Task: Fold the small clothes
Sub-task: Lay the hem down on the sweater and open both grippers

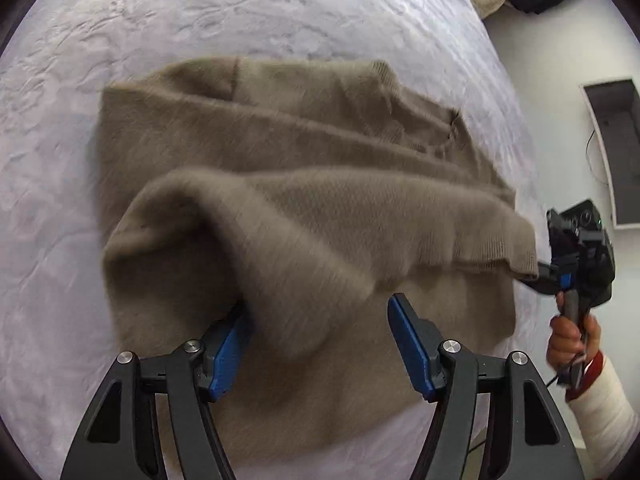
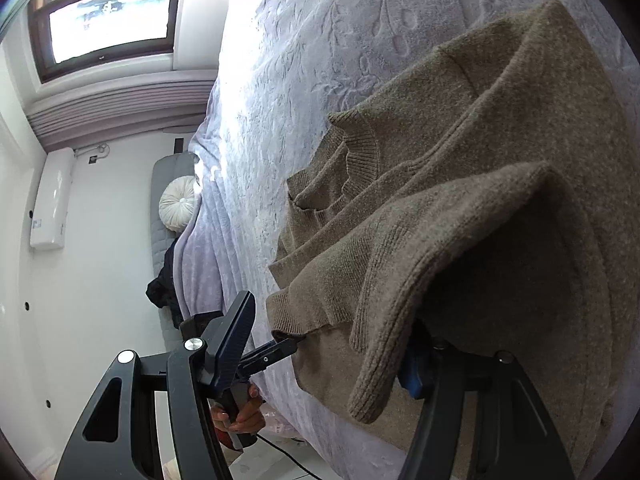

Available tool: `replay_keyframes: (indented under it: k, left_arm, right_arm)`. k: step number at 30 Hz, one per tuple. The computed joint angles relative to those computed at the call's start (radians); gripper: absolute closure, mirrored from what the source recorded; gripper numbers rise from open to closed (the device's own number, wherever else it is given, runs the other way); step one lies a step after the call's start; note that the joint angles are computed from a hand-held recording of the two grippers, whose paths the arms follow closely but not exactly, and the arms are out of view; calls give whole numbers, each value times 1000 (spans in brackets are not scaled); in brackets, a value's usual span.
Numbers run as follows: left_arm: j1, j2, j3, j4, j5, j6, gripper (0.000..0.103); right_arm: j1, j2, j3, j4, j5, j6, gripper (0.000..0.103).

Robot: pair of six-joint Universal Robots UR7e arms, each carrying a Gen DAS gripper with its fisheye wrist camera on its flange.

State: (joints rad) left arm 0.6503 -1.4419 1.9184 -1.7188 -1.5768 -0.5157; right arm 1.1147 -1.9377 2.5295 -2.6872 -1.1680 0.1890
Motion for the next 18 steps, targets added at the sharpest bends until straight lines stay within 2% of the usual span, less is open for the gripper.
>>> replay_keyframes:
  k: [2, 3, 4, 6, 8, 9, 12, 15, 18]
  left_arm:
    - [2, 23, -1, -71, 35, -24, 34]
    - [-3, 34, -9, -90, 81, -41, 34]
    - [-11, 47, -22, -103, 136, -61, 34]
    - [-8, 63, -45, -126, 178, -92, 34]
    - [-24, 58, -61, -145, 249, -113, 34]
    - [-28, 50, -68, -159, 267, -113, 34]
    - [-30, 30, -95, -165, 288, -108, 34]
    - [-45, 31, -111, -87, 324, -68, 34]
    - [-67, 38, -86, -23, 358, -57, 34]
  right_arm:
    - [10, 19, -15, -35, -12, 11, 35]
    - [6, 16, -18, -44, -19, 3, 35]
    - [29, 41, -37, -77, -56, 8, 35]
    - [63, 65, -69, -96, -127, 4, 35]
    - [107, 85, -104, -118, -206, 11, 35]
    - [113, 82, -107, -139, -217, 14, 35]
    - [102, 53, -102, -198, -187, 31, 35]
    - [121, 30, -122, -134, -240, 30, 35]
    - [162, 39, -147, -22, -315, -17, 36]
